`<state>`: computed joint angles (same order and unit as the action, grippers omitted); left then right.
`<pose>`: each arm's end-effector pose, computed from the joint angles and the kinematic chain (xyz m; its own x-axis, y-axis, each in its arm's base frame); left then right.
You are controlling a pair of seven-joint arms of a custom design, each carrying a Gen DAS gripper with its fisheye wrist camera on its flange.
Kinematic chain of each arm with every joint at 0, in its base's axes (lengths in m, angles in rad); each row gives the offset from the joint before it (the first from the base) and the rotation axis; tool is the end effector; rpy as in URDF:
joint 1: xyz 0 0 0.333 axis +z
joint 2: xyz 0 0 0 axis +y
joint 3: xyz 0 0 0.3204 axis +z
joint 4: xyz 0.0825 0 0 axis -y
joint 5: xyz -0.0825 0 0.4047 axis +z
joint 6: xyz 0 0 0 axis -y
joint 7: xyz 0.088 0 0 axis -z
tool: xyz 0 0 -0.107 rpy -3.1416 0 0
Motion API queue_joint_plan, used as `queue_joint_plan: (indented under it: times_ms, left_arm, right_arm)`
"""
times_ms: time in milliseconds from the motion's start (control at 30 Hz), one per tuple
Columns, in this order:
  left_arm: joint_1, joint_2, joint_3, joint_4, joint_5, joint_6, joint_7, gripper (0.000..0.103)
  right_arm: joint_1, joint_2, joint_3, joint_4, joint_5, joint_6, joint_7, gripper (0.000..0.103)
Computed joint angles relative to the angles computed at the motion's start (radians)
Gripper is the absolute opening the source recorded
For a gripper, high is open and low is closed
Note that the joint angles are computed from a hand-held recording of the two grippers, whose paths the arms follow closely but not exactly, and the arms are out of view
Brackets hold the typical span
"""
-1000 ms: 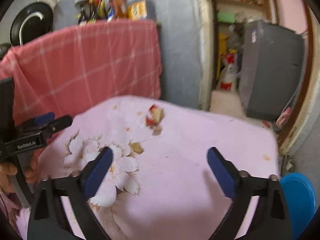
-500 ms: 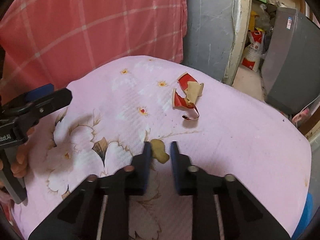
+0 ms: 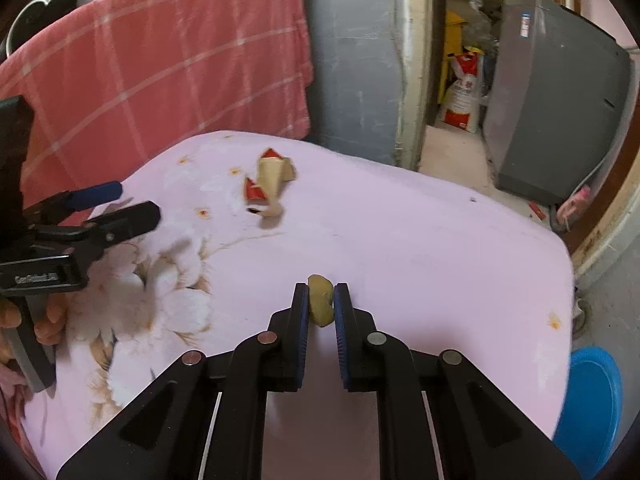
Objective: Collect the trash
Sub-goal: 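Grasp the small tan scrap with the right tool while the left tool grasps the red-and-tan wrapper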
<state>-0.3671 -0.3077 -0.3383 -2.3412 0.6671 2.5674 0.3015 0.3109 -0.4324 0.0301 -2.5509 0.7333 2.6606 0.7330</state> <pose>0.3780 -0.3464 0.4960 0.0410 -0.9957 0.0827 -0.7277 -0.0865 -0.6805 0.4358 0.1349 0.4658 0.6092 -0.7820 -0.1317 -0.6561 -0.4038 -0.6376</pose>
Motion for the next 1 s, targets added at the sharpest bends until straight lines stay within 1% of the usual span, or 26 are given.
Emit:
queue_joint_plan:
  times_ms: [167,267,333,400,433,467,533,567,600,633,667,700,767,800,833,867,1000]
  left_arm:
    - [-0.016,0.105,0.015,0.095,-0.038,0.008,0.123,0.098]
    - [-0.008,0.164,0.014,0.151,-0.019,0.015,0.134,0.098]
    - [-0.003,0.200,0.013,0.182,0.006,0.020,0.112,0.097]
    - [-0.006,0.225,0.014,0.208,0.011,0.003,0.116,0.097]
    - [-0.008,0.226,0.016,0.207,0.012,-0.004,0.115,0.090]
    - [-0.009,0.240,0.019,0.219,-0.003,-0.015,0.127,0.077]
    - [-0.012,0.251,0.029,0.226,-0.057,-0.009,0.152,0.066]
    - [-0.011,0.251,0.034,0.216,-0.078,0.016,0.153,0.064]
    - [-0.009,0.249,0.036,0.214,-0.081,0.024,0.146,0.062]
    - [-0.007,0.244,0.037,0.205,-0.078,0.038,0.137,0.057]
    - [-0.006,0.238,0.040,0.195,-0.086,0.062,0.139,0.049]
    - [-0.006,0.235,0.042,0.191,-0.100,0.077,0.146,0.045]
    - [-0.006,0.230,0.045,0.181,-0.131,0.106,0.162,0.032]
    - [-0.006,0.228,0.045,0.179,-0.139,0.111,0.165,0.030]
    - [-0.006,0.227,0.045,0.179,-0.150,0.116,0.173,0.024]
    - [-0.005,0.222,0.046,0.171,-0.158,0.126,0.175,0.015]
    - [-0.010,0.203,0.049,0.155,-0.217,0.145,0.188,0.007]
  right_arm:
    - [-0.009,0.011,-0.019,0.006,0.019,0.008,-0.010,0.010]
    - [-0.012,0.008,-0.039,0.005,0.050,-0.008,-0.021,0.011]
    - [-0.015,0.007,-0.045,0.006,0.068,-0.019,-0.026,0.010]
    - [-0.021,0.008,-0.044,0.007,0.073,-0.026,-0.029,0.010]
    - [-0.023,0.008,-0.040,0.007,0.073,-0.026,-0.028,0.010]
    - [-0.025,0.010,-0.037,0.008,0.073,-0.025,-0.028,0.011]
    - [-0.027,0.010,-0.035,0.009,0.074,-0.025,-0.028,0.010]
    - [-0.028,0.010,-0.035,0.009,0.074,-0.027,-0.029,0.011]
    - [-0.029,0.010,-0.034,0.009,0.073,-0.027,-0.029,0.011]
    - [-0.031,0.010,-0.031,0.008,0.071,-0.027,-0.027,0.011]
    - [-0.032,0.009,-0.031,0.008,0.068,-0.028,-0.027,0.011]
    - [-0.033,0.009,-0.032,0.009,0.066,-0.032,-0.027,0.011]
    - [-0.036,0.008,-0.035,0.011,0.063,-0.047,-0.025,0.011]
    - [-0.038,0.010,-0.034,0.013,0.062,-0.052,-0.019,0.011]
    - [-0.039,0.012,-0.037,0.016,0.064,-0.059,-0.018,0.011]
    - [-0.040,0.011,-0.039,0.016,0.067,-0.066,-0.017,0.011]
    - [-0.044,-0.013,-0.039,-0.003,0.076,-0.079,-0.012,0.011]
